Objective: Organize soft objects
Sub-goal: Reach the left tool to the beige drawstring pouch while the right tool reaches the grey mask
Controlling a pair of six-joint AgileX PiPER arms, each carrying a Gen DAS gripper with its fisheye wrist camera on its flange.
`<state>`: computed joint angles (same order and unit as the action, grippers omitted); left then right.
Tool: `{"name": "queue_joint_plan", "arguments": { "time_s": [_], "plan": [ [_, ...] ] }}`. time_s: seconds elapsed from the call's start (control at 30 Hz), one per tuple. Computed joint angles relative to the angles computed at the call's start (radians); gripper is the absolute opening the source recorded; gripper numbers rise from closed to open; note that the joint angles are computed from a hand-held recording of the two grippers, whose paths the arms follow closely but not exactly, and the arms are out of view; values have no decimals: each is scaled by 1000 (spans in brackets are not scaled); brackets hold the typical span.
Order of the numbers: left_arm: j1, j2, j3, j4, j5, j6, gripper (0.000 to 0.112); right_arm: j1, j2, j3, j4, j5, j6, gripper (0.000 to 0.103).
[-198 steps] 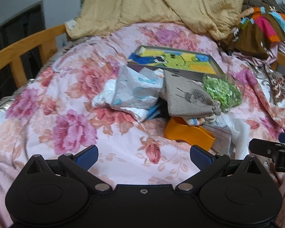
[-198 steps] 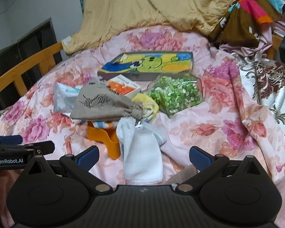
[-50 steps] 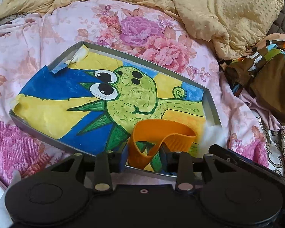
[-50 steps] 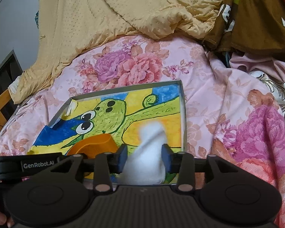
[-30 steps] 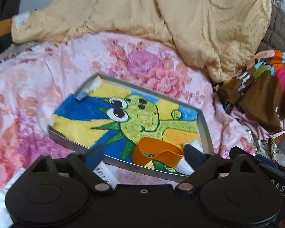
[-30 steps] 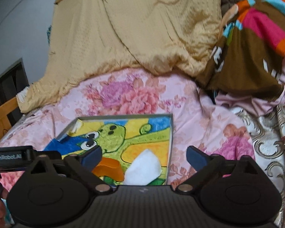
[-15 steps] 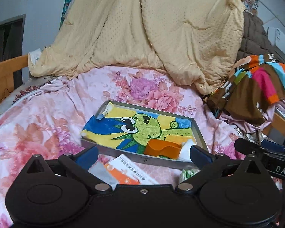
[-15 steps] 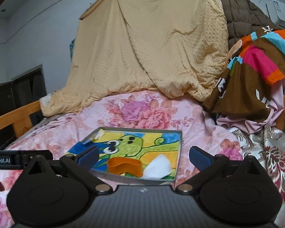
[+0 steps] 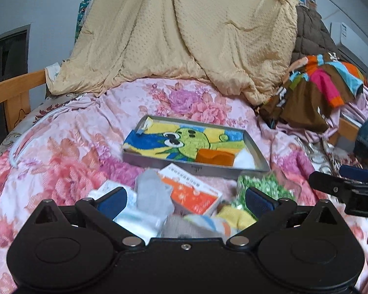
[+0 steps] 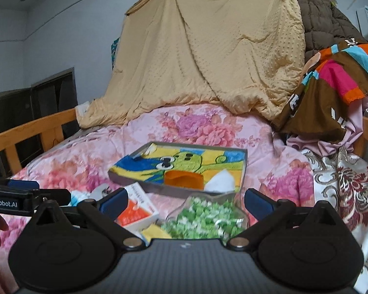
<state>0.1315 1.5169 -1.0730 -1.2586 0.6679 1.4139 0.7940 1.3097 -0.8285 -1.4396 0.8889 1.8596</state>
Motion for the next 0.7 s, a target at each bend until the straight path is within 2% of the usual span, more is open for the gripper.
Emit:
{"name": "queue_joint_plan", "arguments": {
  "time_s": [0.23, 0.43, 0.57, 0.7],
  "plan": [
    [81, -23, 56, 40, 97, 52, 102, 112, -15, 28, 69, 86, -10, 103],
    [86, -32, 66, 110, 118, 19, 102, 157, -16, 34, 128, 101, -31, 103],
    [79, -20, 57, 147, 119, -11, 102, 164, -22, 40, 156, 86, -52, 103],
    [76, 4, 29, 198, 143, -79, 102, 130, -42, 46, 203, -21, -122, 103]
  ]
}}
